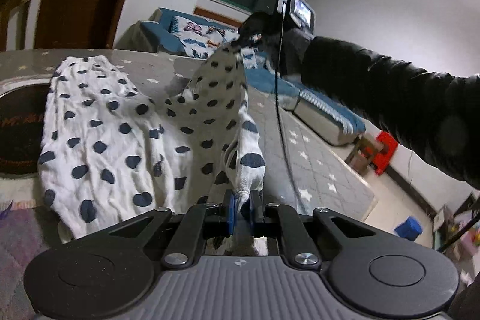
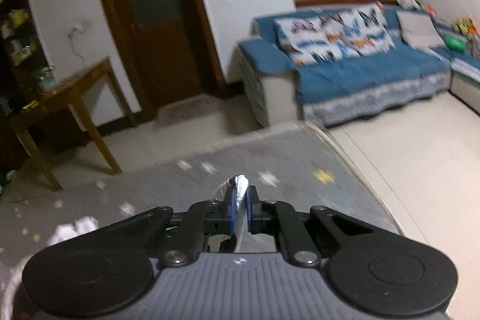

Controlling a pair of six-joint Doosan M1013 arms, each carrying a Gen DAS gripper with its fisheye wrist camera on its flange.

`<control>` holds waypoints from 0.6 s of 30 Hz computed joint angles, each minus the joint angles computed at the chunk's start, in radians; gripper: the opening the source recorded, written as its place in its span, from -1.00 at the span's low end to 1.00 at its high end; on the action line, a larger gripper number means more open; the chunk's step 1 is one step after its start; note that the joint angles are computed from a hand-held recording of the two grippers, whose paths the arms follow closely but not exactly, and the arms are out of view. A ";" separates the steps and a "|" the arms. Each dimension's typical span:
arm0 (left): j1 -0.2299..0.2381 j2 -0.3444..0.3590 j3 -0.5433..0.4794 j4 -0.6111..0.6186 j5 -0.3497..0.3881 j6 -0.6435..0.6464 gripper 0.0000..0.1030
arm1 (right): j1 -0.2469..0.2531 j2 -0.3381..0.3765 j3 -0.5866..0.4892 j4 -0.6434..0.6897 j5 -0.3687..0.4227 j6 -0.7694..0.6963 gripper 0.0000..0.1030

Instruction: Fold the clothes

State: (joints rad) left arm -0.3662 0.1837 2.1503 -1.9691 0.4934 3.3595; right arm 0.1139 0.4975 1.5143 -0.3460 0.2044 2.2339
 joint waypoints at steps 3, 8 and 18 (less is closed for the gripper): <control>0.018 -0.009 0.021 -0.070 0.011 0.026 -0.80 | 0.037 0.018 -0.059 0.057 0.010 -0.074 -0.88; 0.040 -0.031 0.063 -0.186 -0.002 0.072 -0.81 | 0.110 0.095 -0.184 0.124 0.063 -0.192 -0.88; 0.072 -0.036 0.082 -0.269 -0.109 0.042 -0.81 | 0.221 0.286 -0.436 0.315 0.212 -0.446 -0.89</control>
State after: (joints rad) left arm -0.2941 0.1476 2.2320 -2.2386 0.3846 3.4010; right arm 0.3347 0.7834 1.0782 -0.0307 0.4168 1.7874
